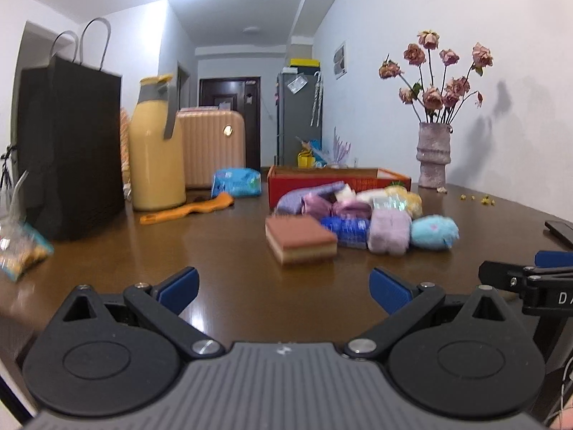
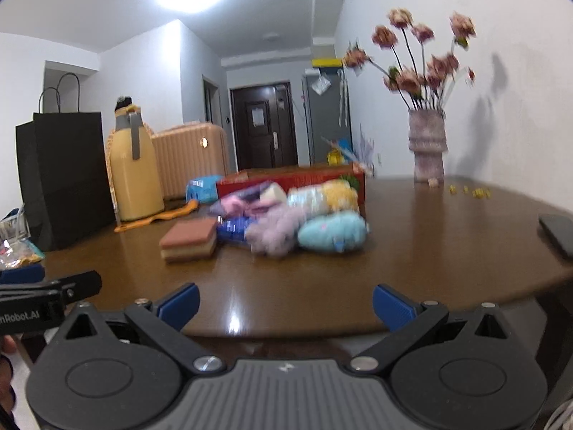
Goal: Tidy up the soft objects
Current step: 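Reach the right tool to the pink-brown sponge block and close on it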
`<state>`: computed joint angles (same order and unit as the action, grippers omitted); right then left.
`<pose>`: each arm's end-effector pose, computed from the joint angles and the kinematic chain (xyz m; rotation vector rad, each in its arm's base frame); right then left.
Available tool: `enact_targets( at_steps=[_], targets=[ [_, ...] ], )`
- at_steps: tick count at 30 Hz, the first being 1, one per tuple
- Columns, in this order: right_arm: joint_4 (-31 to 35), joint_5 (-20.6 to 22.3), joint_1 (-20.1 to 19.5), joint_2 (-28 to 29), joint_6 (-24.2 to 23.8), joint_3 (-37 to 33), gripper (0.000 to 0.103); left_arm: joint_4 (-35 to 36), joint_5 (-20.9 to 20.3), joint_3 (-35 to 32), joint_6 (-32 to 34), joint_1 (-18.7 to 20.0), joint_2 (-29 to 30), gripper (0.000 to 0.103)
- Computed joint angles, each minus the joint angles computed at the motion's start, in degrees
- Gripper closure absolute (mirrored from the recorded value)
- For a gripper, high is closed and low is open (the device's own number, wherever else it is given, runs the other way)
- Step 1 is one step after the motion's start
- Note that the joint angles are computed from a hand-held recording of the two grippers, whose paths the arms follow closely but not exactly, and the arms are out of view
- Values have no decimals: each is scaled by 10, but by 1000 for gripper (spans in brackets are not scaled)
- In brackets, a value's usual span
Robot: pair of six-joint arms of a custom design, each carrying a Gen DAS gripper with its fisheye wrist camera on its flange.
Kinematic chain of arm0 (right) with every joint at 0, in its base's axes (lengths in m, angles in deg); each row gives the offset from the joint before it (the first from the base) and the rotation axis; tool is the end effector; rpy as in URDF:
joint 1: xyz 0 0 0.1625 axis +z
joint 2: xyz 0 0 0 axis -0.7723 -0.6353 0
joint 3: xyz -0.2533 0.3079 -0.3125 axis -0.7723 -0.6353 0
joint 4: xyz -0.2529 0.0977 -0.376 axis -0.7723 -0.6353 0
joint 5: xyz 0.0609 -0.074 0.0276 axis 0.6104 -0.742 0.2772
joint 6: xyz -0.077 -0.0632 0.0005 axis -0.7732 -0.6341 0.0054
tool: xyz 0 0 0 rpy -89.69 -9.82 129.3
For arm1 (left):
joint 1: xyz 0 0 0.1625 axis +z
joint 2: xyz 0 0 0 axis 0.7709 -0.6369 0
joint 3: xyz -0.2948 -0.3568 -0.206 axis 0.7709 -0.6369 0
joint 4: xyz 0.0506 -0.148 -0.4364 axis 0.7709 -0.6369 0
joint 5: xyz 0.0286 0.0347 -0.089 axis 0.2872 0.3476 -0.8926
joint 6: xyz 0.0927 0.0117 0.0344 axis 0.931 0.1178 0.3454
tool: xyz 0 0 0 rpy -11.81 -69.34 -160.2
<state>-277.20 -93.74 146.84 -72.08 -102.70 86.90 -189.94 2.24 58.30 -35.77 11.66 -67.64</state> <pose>0.2002 -0.6652 0.0732 0.8519 -2.2055 1.4590 -0.1059 -0.6277 0.1840 0.5180 1.8591 -1.5141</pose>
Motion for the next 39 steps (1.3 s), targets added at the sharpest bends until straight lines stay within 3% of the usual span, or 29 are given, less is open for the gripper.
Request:
enact_targets(
  at_steps=[5,9,12,19,20,21,25,26,28,29,30,31,34,37,39],
  targets=[
    [81,10,9,13,-5,-83,1,140,-14,-75,-40,24,-10,0],
    [199,15,20,29,-3,-147,12,272,-23,-138,-83,50,-12,0],
    [287,25,30,47,-1,-189,13,333,-23,-187,-101,71,-14,0],
    [400,-32,66,134,-39,-326,14,432,5,-295,-90,105,-2,0],
    [420,-39,69,144,-36,-344,18,434,3,-303,-85,108,-1,0],
    [435,-47,71,150,-31,-357,34,438,2,-310,-83,110,-1,0],
    [497,-14,65,124,-30,-343,38,471,-16,-320,-98,116,-4,0],
    [531,14,57,101,-38,-324,38,482,-27,-317,-102,117,-7,0],
    [593,21,46,68,-62,-305,36,506,-58,-305,-112,118,-14,0],
    [594,17,40,54,-74,-293,31,516,-69,-302,-119,119,-16,0],
    [570,4,37,46,-76,-280,20,525,-80,-299,-127,118,-16,0],
    [526,-20,35,41,-68,-267,16,537,-93,-298,-134,117,-17,0],
    [449,-50,32,26,-24,-238,22,579,-142,-294,-168,118,-20,2],
    [420,11,17,7,81,-205,37,592,-177,-288,-168,117,-19,5],
    [421,37,13,10,146,-206,46,598,-175,-291,-162,114,-12,20]
  ],
)
